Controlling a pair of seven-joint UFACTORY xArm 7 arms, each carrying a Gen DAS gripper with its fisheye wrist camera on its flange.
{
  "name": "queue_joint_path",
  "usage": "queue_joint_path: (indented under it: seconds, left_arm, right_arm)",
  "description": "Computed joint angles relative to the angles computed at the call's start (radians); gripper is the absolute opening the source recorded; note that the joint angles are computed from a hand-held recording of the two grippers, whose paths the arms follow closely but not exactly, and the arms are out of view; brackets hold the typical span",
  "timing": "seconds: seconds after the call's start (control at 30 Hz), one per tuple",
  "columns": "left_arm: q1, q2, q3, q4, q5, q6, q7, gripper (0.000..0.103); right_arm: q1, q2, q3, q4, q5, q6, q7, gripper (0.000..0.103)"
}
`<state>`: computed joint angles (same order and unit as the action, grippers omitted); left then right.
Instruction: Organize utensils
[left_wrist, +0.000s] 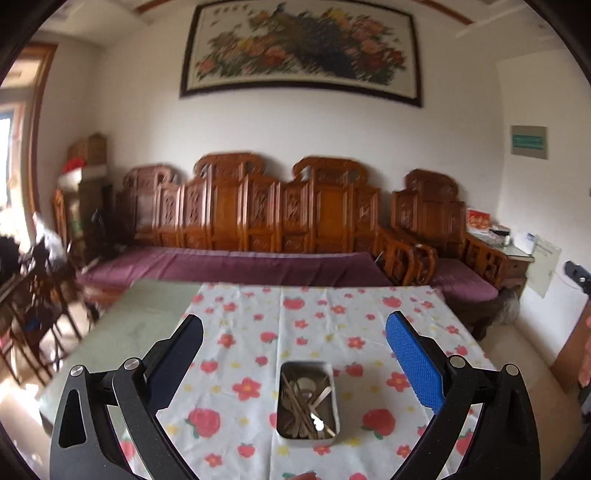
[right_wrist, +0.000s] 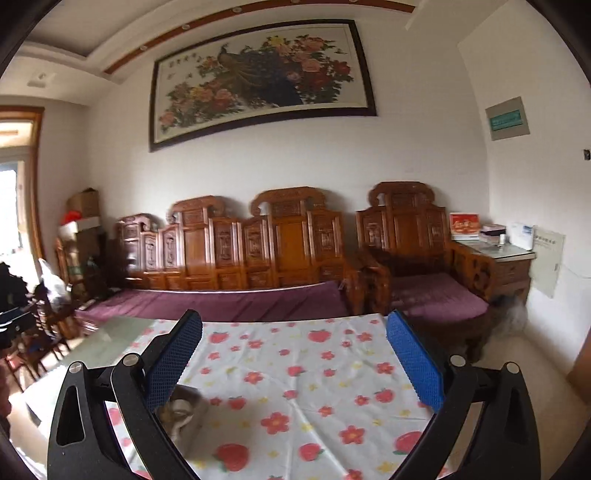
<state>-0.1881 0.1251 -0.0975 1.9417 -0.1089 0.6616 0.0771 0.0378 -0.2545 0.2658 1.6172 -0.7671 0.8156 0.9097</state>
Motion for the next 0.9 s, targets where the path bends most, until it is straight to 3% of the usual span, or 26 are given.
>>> queue_joint_path:
  seconds: [0.23, 0.6, 0.9]
  left_arm:
    - [0.003, 0.015, 0.005, -0.064, 0.012, -0.025, 0.001, 0.096]
    - [-0.009, 0.048, 0.012, -0.054, 0.083, -0.025, -0.017, 0.096]
    - [-0.016, 0.048, 0.009, -0.058, 0.097, -0.036, -0.032, 0.096]
  right_arm:
    - [0.02, 0.062, -0.02, 0.023, 0.006, 0.01, -0.028, 0.101]
    - [0.095, 0.135, -0.06, 0.085, 0.017, 0.033, -0.066, 0.101]
    - [0.15, 0.166, -0.069, 0.1, -0.015, 0.041, -0.031, 0.101]
